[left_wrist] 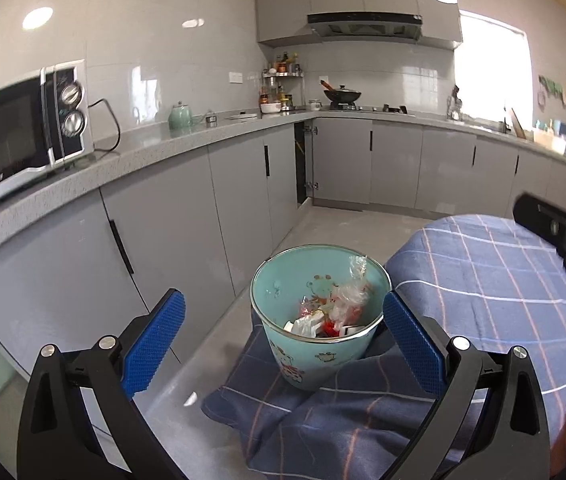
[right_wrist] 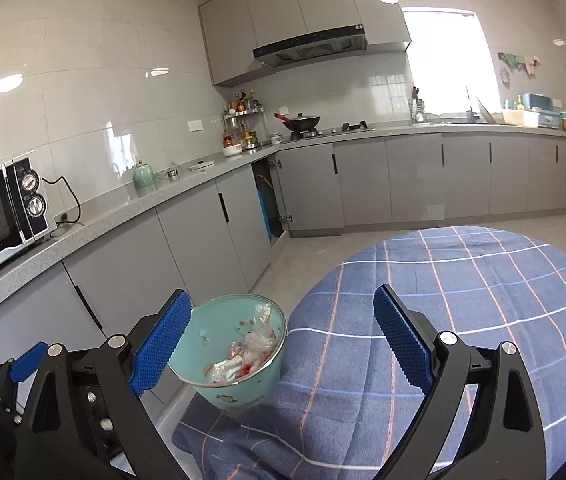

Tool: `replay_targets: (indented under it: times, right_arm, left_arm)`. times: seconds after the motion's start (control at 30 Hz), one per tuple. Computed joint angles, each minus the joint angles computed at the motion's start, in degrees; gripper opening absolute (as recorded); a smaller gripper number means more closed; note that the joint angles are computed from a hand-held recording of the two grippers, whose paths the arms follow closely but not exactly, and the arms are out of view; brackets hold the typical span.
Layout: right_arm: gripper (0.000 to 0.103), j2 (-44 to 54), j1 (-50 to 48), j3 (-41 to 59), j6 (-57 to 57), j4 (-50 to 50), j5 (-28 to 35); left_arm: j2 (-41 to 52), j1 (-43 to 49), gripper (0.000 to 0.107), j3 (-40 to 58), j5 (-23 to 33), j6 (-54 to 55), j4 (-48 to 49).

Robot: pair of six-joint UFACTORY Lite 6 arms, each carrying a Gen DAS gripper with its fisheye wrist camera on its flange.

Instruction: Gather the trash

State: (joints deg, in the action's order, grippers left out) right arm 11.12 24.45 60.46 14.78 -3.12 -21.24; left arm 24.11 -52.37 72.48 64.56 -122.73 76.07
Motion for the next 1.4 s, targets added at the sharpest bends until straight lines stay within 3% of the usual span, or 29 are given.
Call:
replay_targets:
  times: [0.4, 1.4]
  right_arm:
    - [0.091, -5.12, 2.11, -6.27, -9.25, 8.52, -2.19]
    - [0.092, -8.16, 1.17, -9.46, -7.47, 8.75, -4.56]
  left_arm:
    - [-3.06, -3.07, 0.097, -1.53, 2.08, -0.01, 3.04]
    - [-3.23, -2.53, 0.097, -1.59, 2.30, 0.43, 2.71]
